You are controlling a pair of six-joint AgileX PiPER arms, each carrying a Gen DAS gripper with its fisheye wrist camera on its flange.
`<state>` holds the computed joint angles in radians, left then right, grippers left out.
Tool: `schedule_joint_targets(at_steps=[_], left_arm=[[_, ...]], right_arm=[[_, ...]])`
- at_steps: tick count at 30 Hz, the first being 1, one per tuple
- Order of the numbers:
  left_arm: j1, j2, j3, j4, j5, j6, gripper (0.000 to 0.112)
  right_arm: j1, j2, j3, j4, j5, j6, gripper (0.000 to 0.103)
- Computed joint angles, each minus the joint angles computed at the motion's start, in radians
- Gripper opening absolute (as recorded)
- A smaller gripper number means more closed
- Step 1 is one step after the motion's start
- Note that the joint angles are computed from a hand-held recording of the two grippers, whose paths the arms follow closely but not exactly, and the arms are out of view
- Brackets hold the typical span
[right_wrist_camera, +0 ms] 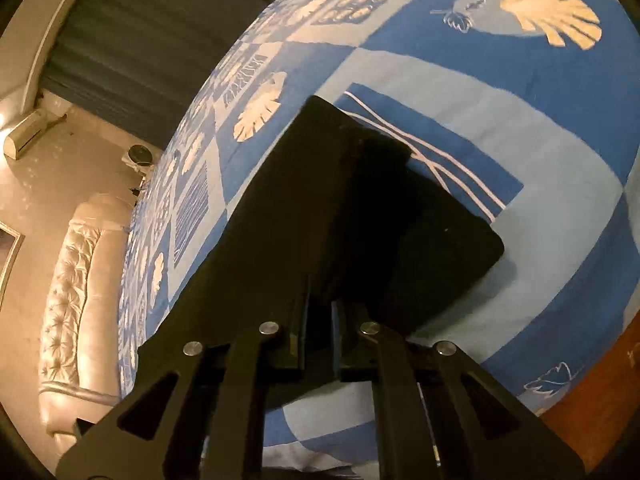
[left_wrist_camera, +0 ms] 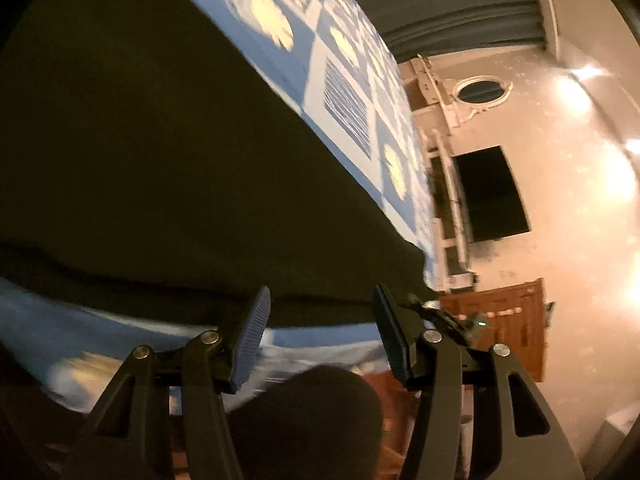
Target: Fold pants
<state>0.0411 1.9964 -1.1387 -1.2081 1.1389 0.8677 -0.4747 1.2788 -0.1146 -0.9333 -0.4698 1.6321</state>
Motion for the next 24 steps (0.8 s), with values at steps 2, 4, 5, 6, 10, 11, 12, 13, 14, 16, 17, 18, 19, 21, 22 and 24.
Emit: schedule_joint_targets(at_steps=[2,4,5,6,10,11,12,13,14,16,17,18,19,21,22,24], left_arm=[[-0.035,0.021,0.021,-0.044,-0.010,0.016,0.053],[-0.056,0.041,0.037,-0.086,-0.017,0.025,0.053],[-0.061,0.046,0.044,-0.098,-0.024,0.026,0.053],[-0.069,0.052,0.052,-0.120,-0.042,0.029,0.053],[-0.057,0.063,0.079,-0.174,-0.060,0.054,0.053],[-0.053,0.059,0.096,-0.184,-0.065,0.054,0.053],[-0.048,0.053,0.113,-0.189,-0.069,0.055,0.053],[-0.034,0.044,0.146,-0.211,-0.067,0.073,0.053],[-0.034,0.036,0.169,-0.235,-0.073,0.093,0.053],[-0.026,0.018,0.202,-0.260,-0.087,0.131,0.053],[-0.025,0.011,0.209,-0.269,-0.099,0.140,0.053],[-0.021,0.008,0.212,-0.279,-0.112,0.150,0.053],[-0.018,0.005,0.208,-0.284,-0.130,0.146,0.053],[-0.005,0.008,0.213,-0.322,-0.134,0.143,0.053],[0.001,0.015,0.203,-0.324,-0.134,0.129,0.053],[0.000,0.027,0.190,-0.322,-0.139,0.122,0.053]], right_arm=[[-0.007,0.005,0.001,0.000,-0.009,-0.001,0.009],[-0.021,0.015,0.008,0.008,-0.030,-0.016,0.009],[-0.027,0.025,0.012,0.017,-0.043,-0.029,0.009],[-0.037,0.036,0.016,0.025,-0.059,-0.046,0.009],[-0.113,0.089,0.035,0.006,-0.156,-0.082,0.012],[-0.127,0.094,0.037,-0.003,-0.171,-0.076,0.014],[-0.161,0.110,0.046,-0.018,-0.211,-0.081,0.015],[-0.186,0.121,0.051,-0.032,-0.236,-0.082,0.016],[-0.214,0.133,0.060,-0.042,-0.266,-0.087,0.017],[-0.280,0.175,0.073,-0.074,-0.336,-0.107,0.019],[-0.298,0.190,0.076,-0.080,-0.358,-0.118,0.019],[-0.328,0.217,0.082,-0.087,-0.394,-0.138,0.020],[-0.355,0.247,0.087,-0.093,-0.429,-0.157,0.021],[-0.424,0.328,0.101,-0.114,-0.529,-0.214,0.027],[-0.464,0.381,0.108,-0.128,-0.590,-0.253,0.032],[-0.517,0.451,0.107,-0.165,-0.662,-0.302,0.041]])
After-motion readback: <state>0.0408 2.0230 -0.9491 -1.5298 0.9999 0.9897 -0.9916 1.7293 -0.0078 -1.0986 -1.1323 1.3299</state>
